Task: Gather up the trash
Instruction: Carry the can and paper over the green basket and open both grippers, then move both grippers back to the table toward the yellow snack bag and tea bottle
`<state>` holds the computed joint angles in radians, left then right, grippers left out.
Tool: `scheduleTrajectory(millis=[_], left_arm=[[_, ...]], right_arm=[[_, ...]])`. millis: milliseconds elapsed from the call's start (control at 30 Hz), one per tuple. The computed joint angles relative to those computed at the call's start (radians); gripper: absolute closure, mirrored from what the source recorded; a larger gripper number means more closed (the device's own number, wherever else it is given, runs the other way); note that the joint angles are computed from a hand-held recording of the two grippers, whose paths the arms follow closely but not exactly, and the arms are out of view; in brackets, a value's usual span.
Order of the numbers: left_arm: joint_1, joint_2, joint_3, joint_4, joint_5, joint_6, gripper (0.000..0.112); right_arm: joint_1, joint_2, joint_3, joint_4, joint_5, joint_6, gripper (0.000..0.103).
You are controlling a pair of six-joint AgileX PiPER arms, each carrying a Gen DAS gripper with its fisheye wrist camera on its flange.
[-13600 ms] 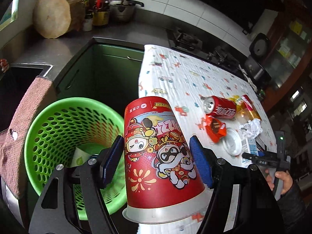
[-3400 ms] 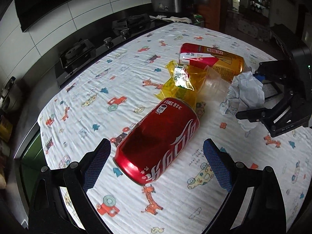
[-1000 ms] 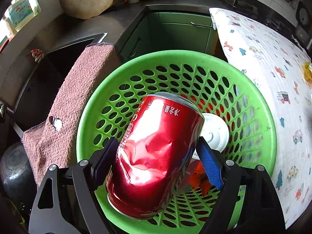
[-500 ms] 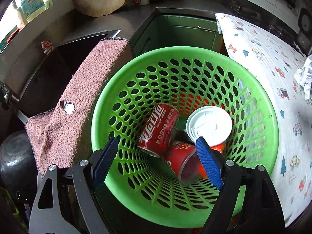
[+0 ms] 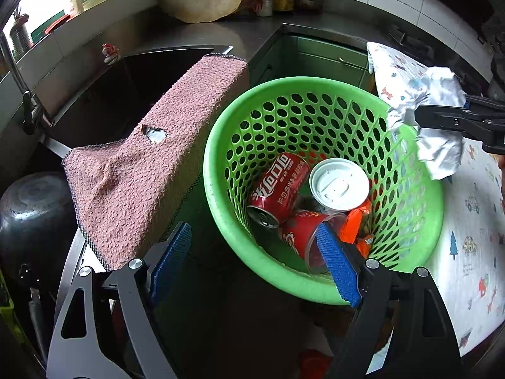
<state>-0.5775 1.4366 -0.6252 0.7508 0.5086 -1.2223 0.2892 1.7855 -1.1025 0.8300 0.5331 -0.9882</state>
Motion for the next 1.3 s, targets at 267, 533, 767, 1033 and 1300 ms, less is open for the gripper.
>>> scheduleTrajectory(millis=[267, 533, 767, 1033, 1300], left_arm=[[-0.004, -0.022, 0.029, 0.002, -0.017, -0.015, 0.031], [-0.051, -0.027, 0.001, 0.003, -0.005, -0.033, 0.029], [-0.136, 0.023, -0.075, 0.017, 0.015, -0.059, 0.028], [-0.218, 0.145, -0.220, -0.023, 0.032, -0.016, 0.028], [-0.283, 0.271, -0.408, -0.093, 0.080, 0.078, 0.028]], right_arm=[[-0.009, -0.074, 0.066, -0.005, -0.026, -0.029, 0.024], [-0.154, -0.224, 0.224, 0.064, -0.014, -0.167, 0.018], [-0.401, -0.345, 0.348, 0.113, 0.059, -0.324, 0.015], [-0.791, -0.340, 0.340, 0.108, 0.188, -0.496, 0.014], [-1.108, -0.212, 0.172, 0.076, 0.283, -0.562, 0.014]])
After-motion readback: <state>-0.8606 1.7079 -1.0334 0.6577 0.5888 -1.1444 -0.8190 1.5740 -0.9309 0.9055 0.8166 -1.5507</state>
